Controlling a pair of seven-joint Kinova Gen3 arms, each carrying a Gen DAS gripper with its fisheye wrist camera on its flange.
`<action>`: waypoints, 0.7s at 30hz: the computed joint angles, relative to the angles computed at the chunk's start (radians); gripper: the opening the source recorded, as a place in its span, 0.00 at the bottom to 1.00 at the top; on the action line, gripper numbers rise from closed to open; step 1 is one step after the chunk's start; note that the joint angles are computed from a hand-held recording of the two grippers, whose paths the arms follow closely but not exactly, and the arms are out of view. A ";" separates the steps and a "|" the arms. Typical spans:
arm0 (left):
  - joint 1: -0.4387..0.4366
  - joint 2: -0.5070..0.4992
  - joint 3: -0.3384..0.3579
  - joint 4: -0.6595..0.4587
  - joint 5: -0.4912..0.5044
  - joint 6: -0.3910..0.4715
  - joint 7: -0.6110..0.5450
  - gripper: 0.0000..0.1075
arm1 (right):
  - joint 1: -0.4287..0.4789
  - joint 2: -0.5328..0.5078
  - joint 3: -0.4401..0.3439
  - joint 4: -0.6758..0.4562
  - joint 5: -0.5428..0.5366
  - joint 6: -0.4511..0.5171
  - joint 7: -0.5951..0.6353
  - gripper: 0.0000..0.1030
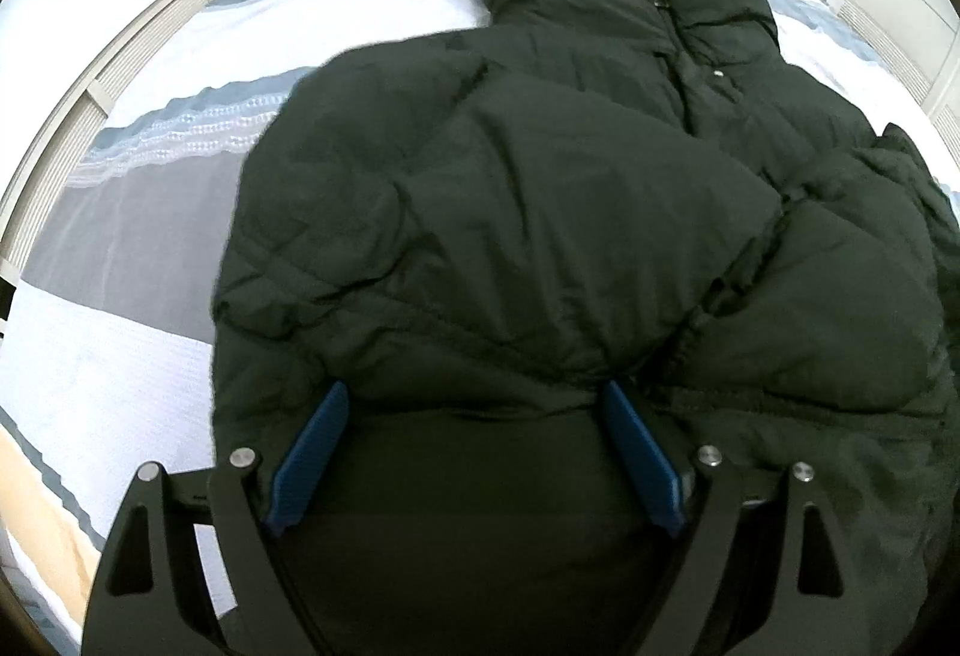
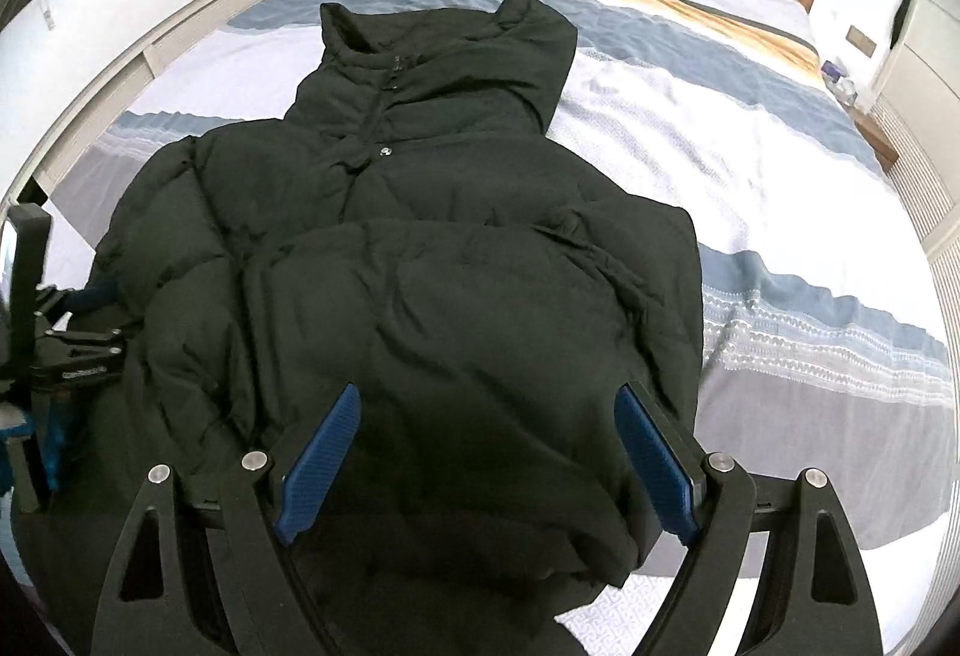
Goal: Fold large clothes
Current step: 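Grasp the coat hem with the left tool while the right tool grasps it too, then lift the held coat hem with both tools and fold it toward the collar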
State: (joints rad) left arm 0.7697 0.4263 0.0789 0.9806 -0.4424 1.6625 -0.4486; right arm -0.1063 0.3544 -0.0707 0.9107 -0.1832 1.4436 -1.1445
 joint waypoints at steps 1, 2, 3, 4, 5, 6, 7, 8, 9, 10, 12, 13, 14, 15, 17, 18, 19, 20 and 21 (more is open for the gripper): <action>0.003 0.005 -0.001 -0.020 -0.009 0.024 -0.012 0.81 | 0.000 0.005 0.000 -0.006 -0.001 0.001 0.001 0.83; 0.006 0.007 -0.003 -0.034 -0.016 0.043 -0.020 0.81 | 0.000 0.010 -0.001 -0.013 -0.002 0.003 0.000 0.83; 0.009 0.011 -0.007 -0.052 -0.023 0.066 -0.026 0.81 | 0.000 0.015 -0.001 -0.018 -0.003 0.005 -0.001 0.83; 0.012 0.015 -0.011 -0.070 -0.029 0.088 -0.031 0.81 | 0.000 0.020 -0.001 -0.025 -0.005 0.008 -0.001 0.83; 0.012 0.015 -0.013 -0.080 -0.032 0.099 -0.035 0.81 | 0.000 0.022 -0.002 -0.027 -0.005 0.008 -0.001 0.83; 0.014 0.017 -0.016 -0.094 -0.036 0.115 -0.041 0.81 | 0.000 0.026 -0.002 -0.033 -0.006 0.011 -0.003 0.83; 0.013 0.017 -0.018 -0.100 -0.036 0.125 -0.044 0.81 | 0.000 0.030 -0.002 -0.037 -0.008 0.014 -0.006 0.83; 0.008 0.016 -0.019 -0.105 -0.030 0.133 -0.048 0.81 | 0.000 0.034 -0.003 -0.043 -0.010 0.019 -0.009 0.83; 0.002 0.017 -0.018 -0.112 -0.019 0.139 -0.051 0.81 | -0.001 0.038 -0.004 -0.048 -0.012 0.025 -0.010 0.83; -0.003 0.014 -0.016 -0.114 -0.009 0.137 -0.051 0.81 | -0.002 0.040 -0.005 -0.050 -0.011 0.027 -0.010 0.83; -0.012 0.000 -0.013 -0.106 0.006 0.117 -0.055 0.81 | -0.004 0.046 -0.008 -0.058 -0.012 0.037 -0.005 0.83; -0.018 -0.007 -0.011 -0.102 0.011 0.105 -0.061 0.81 | -0.005 0.049 -0.009 -0.062 -0.012 0.041 -0.003 0.83; -0.026 -0.014 -0.008 -0.100 0.018 0.086 -0.070 0.81 | -0.008 0.051 -0.009 -0.065 -0.010 0.043 -0.002 0.83; -0.036 -0.020 -0.006 -0.098 0.026 0.067 -0.077 0.81 | -0.011 0.057 -0.009 -0.073 -0.008 0.048 0.000 0.83; -0.052 -0.018 -0.005 -0.111 0.035 0.052 -0.095 0.81 | -0.017 0.069 -0.007 -0.091 -0.002 0.056 -0.002 0.83; -0.061 -0.010 -0.006 -0.128 0.036 0.053 -0.113 0.81 | -0.018 0.077 -0.007 -0.104 -0.003 0.060 -0.007 0.83; -0.066 -0.004 -0.009 -0.143 0.033 0.055 -0.130 0.81 | -0.018 0.084 -0.007 -0.116 -0.005 0.064 -0.012 0.83; -0.069 0.003 -0.013 -0.158 0.030 0.057 -0.147 0.81 | -0.017 0.093 -0.007 -0.132 -0.007 0.070 -0.016 0.83; -0.075 0.010 -0.016 -0.175 0.029 0.057 -0.167 0.81 | -0.019 0.103 -0.007 -0.149 -0.006 0.075 -0.019 0.83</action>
State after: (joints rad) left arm 0.6947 0.4367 0.0627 0.8054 -0.4138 1.7195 -0.6154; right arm -0.1253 0.4577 -0.0778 0.7615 -0.1894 1.5191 -1.1638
